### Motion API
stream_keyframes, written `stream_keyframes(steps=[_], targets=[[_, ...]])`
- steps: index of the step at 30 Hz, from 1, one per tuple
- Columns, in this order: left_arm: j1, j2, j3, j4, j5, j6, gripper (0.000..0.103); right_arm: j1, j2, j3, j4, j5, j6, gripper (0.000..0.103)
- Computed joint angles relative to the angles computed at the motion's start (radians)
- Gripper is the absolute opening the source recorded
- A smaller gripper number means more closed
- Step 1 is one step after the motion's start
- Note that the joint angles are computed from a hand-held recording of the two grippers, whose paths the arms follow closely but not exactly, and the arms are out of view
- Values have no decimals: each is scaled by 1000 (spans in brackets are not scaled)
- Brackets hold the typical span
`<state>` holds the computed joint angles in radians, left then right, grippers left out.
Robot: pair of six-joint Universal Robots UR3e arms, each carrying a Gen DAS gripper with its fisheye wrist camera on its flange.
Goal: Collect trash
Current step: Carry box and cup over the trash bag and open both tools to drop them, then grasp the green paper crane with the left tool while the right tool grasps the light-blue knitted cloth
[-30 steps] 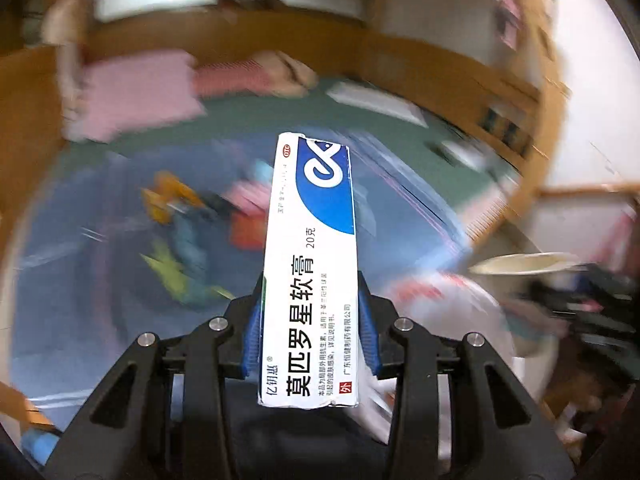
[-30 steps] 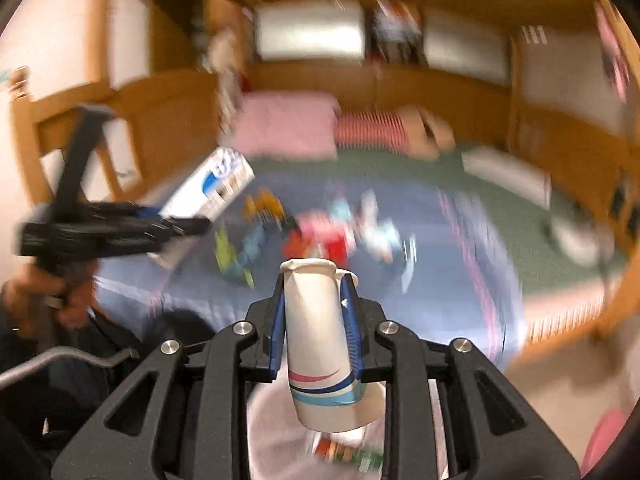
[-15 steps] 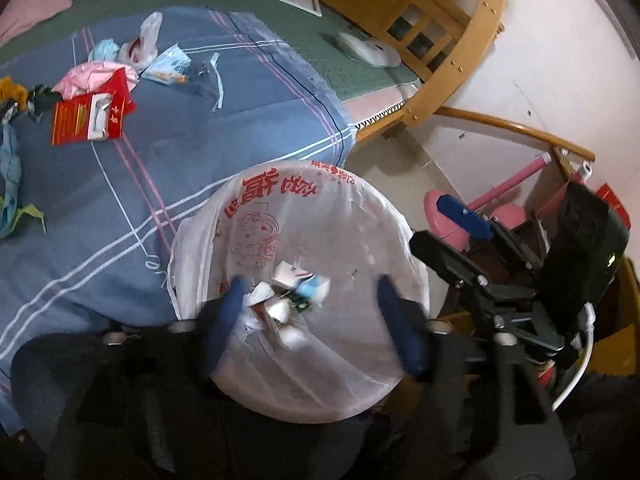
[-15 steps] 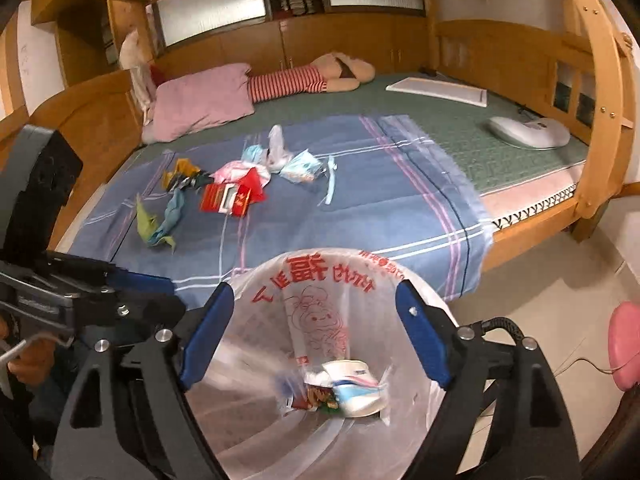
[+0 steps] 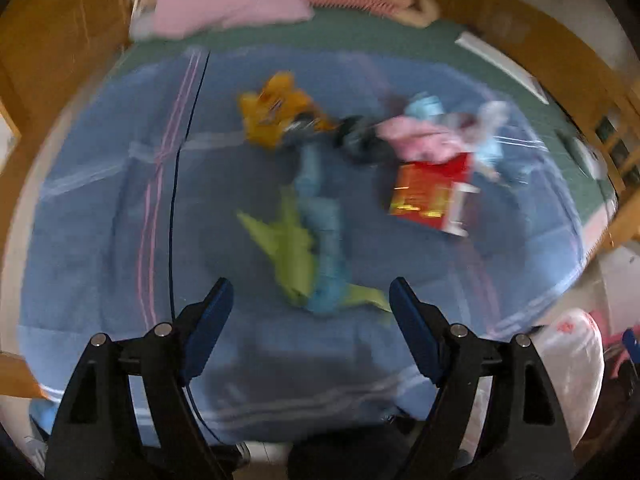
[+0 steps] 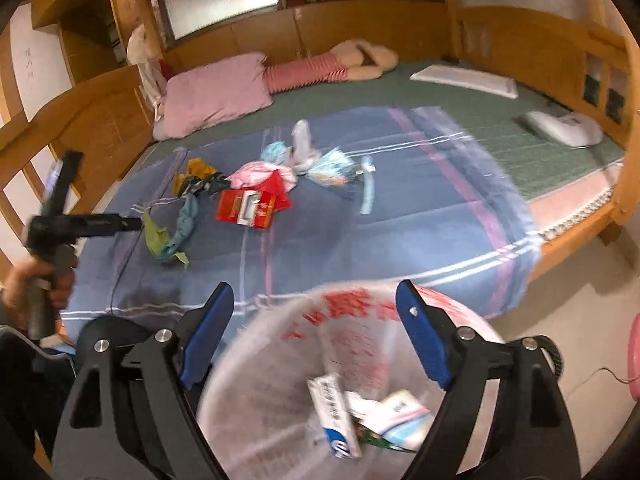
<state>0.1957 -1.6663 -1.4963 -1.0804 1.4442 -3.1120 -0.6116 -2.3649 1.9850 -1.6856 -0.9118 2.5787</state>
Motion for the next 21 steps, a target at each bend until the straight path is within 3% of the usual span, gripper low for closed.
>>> stream_keyframes(steps=[2, 4, 5, 8, 14, 18, 21], targets=[[54, -69, 21, 4, -53, 13, 75, 160, 134, -7, -175, -48, 143, 82], [95, -99, 6, 25, -118, 28, 54, 294, 236, -18, -331, -114, 255, 82], [119, -117, -3, 33, -171, 38, 50, 378, 308, -37, -420, -169, 316, 82], [159, -137, -66, 62, -266, 57, 21, 539, 477, -126, -539, -286, 420, 82], [237, -36, -168, 140, -297, 35, 17, 763, 799, -310, -771, -384, 473, 81], [264, 51, -221, 234, -202, 5, 17, 901, 1071, -539, -817, -428, 509, 75], [260, 96, -253, 289, -100, -23, 17, 984, 1286, -782, -750, -458, 562, 70]])
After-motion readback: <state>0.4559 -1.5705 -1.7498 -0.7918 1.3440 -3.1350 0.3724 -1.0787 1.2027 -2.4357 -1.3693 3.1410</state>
